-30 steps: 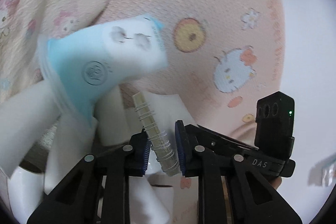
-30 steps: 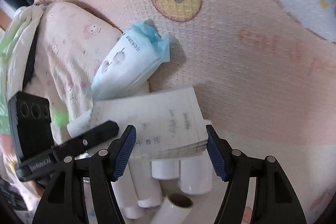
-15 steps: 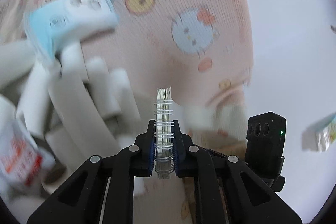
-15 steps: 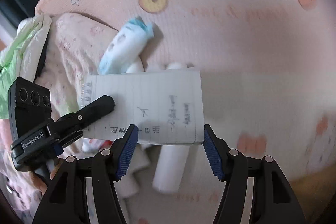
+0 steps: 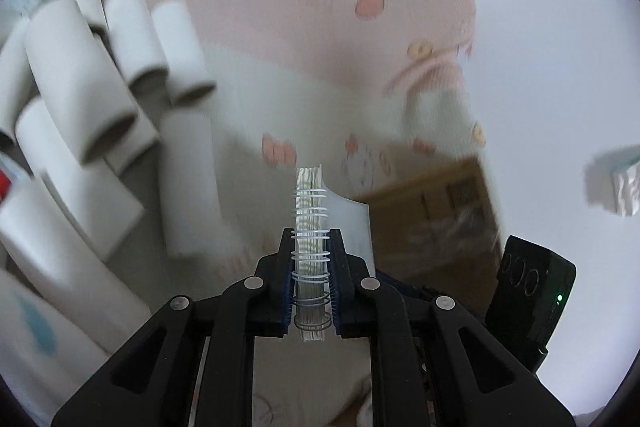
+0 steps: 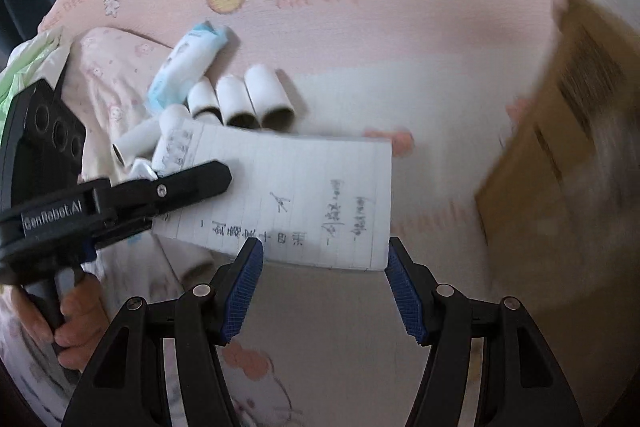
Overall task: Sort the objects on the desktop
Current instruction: 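Lift the notepad with the left gripper and move it beside the tubes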
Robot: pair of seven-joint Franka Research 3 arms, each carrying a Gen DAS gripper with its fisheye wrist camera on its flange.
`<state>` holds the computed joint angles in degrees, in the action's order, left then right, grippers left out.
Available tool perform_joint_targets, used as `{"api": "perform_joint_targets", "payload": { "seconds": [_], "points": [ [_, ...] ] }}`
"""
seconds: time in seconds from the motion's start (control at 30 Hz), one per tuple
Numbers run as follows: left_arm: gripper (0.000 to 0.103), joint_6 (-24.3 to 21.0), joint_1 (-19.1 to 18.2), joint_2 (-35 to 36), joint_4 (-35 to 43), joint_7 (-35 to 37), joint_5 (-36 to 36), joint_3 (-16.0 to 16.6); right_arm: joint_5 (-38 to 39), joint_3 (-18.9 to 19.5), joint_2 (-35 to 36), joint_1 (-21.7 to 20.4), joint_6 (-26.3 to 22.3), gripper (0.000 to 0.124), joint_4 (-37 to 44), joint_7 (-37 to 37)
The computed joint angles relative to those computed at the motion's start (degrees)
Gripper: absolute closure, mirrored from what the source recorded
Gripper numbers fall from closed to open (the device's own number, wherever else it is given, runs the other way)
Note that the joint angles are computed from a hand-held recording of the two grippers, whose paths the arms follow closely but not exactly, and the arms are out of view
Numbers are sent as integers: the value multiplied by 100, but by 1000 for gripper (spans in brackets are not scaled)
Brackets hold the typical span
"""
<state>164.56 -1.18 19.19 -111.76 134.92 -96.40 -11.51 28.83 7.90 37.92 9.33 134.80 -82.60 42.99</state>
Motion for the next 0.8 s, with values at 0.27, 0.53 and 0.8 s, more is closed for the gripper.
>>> {"api": "perform_joint_targets", "payload": {
  "seconds": [0.27,0.53,0.8],
  "points": [
    [85,-135,-101,197,-32,-1639,2275,-262,27,-208,-328,-207,52,63,-808,84],
    [86,-67,-37,243,-126,-2994,3728,-345,195,-143,-369,-431,-180,63,-996,-175],
    [46,-36,-256,190,-305,-4887,5524,14,280,-219,-25,-357,-334,63,-588,185]
  ]
}}
